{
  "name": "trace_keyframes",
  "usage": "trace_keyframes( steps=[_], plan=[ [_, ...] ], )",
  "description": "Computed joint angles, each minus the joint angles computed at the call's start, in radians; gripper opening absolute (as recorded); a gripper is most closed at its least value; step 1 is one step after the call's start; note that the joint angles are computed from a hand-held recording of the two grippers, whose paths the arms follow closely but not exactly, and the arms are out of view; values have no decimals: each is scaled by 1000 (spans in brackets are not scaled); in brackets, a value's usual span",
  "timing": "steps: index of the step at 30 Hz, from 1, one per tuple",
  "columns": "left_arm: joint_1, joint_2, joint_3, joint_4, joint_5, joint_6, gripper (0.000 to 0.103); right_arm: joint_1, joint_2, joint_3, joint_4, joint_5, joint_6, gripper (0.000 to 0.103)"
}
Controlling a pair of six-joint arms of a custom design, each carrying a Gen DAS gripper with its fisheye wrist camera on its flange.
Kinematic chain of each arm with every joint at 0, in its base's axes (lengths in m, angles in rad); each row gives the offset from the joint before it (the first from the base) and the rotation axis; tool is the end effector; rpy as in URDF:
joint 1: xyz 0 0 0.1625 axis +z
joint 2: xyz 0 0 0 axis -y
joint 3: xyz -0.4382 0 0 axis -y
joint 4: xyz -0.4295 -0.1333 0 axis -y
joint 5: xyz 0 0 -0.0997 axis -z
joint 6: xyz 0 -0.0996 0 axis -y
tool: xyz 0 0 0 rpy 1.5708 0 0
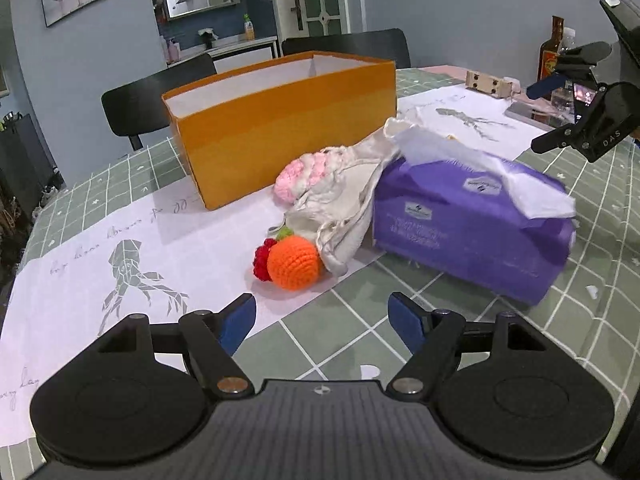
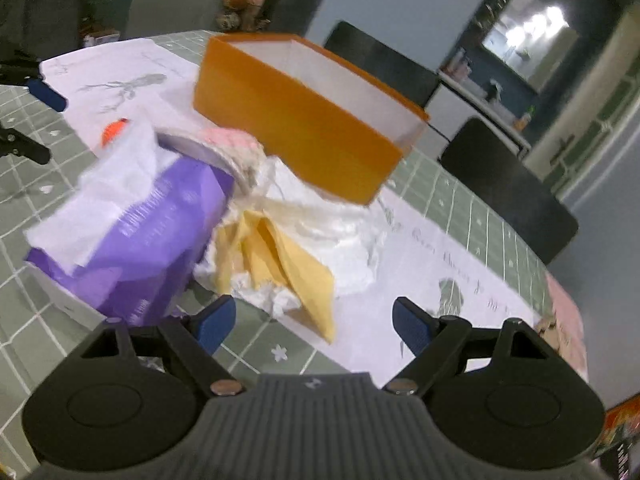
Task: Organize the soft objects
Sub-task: 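Move both tools back toward the orange crochet ball and cloth items, then grasp the orange crochet ball with left gripper while right grasps yellow cloth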
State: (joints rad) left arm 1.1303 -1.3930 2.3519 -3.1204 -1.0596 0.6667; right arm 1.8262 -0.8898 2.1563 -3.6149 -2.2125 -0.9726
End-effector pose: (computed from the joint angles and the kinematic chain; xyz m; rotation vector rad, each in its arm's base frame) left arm -0.0295 -0.4895 0.2256 1.1415 2.2237 -0.6798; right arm 0.2056 -0.4957 0.1063 1.0329 -1.9904 0.5932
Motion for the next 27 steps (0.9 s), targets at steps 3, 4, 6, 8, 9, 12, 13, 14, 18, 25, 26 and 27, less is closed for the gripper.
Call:
trace_keyframes(
  steps=[3,4,6,8,9,12,13,14,18,25,26,27],
  plan=[
    [17,28,-17,-9,2,4,88,-26,11,-6,-18,-10,67,84],
    [23,34,-22,-9,1,2,88,-35,11,-5,-20,-4,93,84],
    [34,44,-29,-10,-5,-8,88,-55,4,3,-11,19,148,84],
    [46,54,-35,-11,-16,-13,88,-66,4,5,-13,21,191,84],
    [50,58,-37,-13,-20,-11,88,-69,6,5,-15,22,211,84],
    [55,80,-47,-34,-15,19,84,-85,-1,12,-14,57,279,84],
    [55,87,-55,-33,-11,29,84,-89,-6,13,-5,68,305,84],
    [54,96,-65,-28,-4,47,83,-92,-6,14,-4,74,319,84],
    [49,119,-98,-30,-3,140,80,-92,-4,14,-1,75,314,84],
    [68,142,-196,144,-71,252,78,-91,-11,17,14,88,317,84],
    [70,150,-206,151,-73,269,78,-91,-12,18,15,89,317,84],
    [71,158,-213,155,-69,282,74,-91,-12,18,14,90,316,84]
  ],
)
